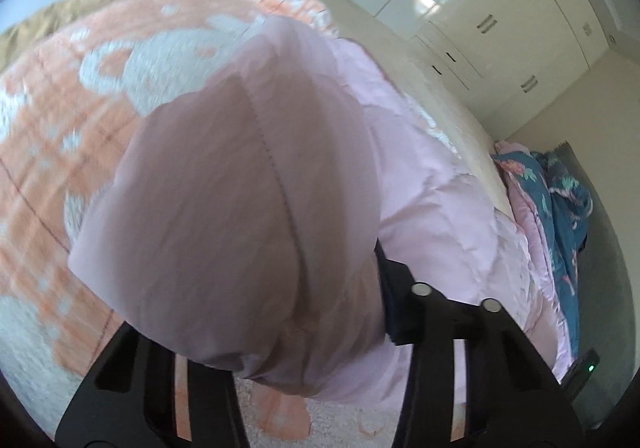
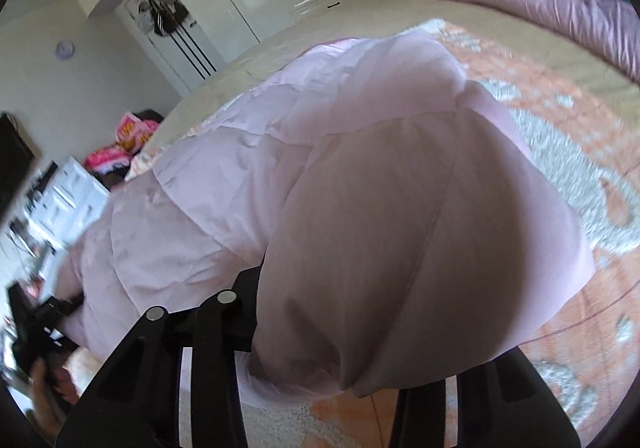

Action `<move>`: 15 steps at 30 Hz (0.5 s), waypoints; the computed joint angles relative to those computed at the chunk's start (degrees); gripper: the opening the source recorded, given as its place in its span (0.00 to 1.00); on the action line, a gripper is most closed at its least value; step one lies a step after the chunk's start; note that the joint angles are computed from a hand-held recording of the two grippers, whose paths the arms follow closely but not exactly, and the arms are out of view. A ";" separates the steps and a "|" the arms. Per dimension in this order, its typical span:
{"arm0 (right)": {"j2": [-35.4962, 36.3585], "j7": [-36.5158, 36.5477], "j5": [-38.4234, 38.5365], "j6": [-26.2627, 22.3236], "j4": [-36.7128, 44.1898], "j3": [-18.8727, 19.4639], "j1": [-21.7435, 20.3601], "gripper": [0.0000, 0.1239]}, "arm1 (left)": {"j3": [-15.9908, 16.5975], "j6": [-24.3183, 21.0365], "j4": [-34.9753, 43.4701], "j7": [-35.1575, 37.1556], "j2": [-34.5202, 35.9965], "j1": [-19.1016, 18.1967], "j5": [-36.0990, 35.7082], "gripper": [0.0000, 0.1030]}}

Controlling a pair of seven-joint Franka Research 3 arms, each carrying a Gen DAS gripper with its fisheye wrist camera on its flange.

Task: Fold large clothes
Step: 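Grasp the jacket side with the left gripper while the right gripper grasps it too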

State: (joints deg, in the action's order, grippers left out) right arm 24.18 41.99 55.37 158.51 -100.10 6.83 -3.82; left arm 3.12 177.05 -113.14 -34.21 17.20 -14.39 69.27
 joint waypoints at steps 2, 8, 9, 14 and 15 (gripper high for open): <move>-1.21 -2.26 0.16 1.93 -1.34 0.49 0.36 0.26 | 0.04 -0.74 -0.54 0.75 -1.07 -0.06 0.68 0.30; -5.52 -11.13 3.81 5.05 -5.10 2.02 0.44 0.23 | -3.51 -5.12 -2.58 6.98 -5.57 1.90 -1.44 0.30; -6.57 -12.92 4.94 5.09 -5.85 2.11 0.52 0.23 | -4.06 -5.57 -2.94 7.58 -6.19 2.23 -1.64 0.30; -13.31 -20.73 10.73 1.67 -10.04 0.20 1.10 0.23 | -6.87 -7.52 -6.80 9.78 -11.48 3.80 -1.71 0.29; -14.56 -21.80 11.72 0.91 -11.00 -0.45 1.36 0.22 | -7.57 -8.01 -7.78 9.92 -12.66 4.08 -1.59 0.29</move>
State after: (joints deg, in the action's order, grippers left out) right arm 9.62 20.20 67.10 159.42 -111.10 6.38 -2.45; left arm -4.45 169.04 -120.92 -24.30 4.54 -10.31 67.68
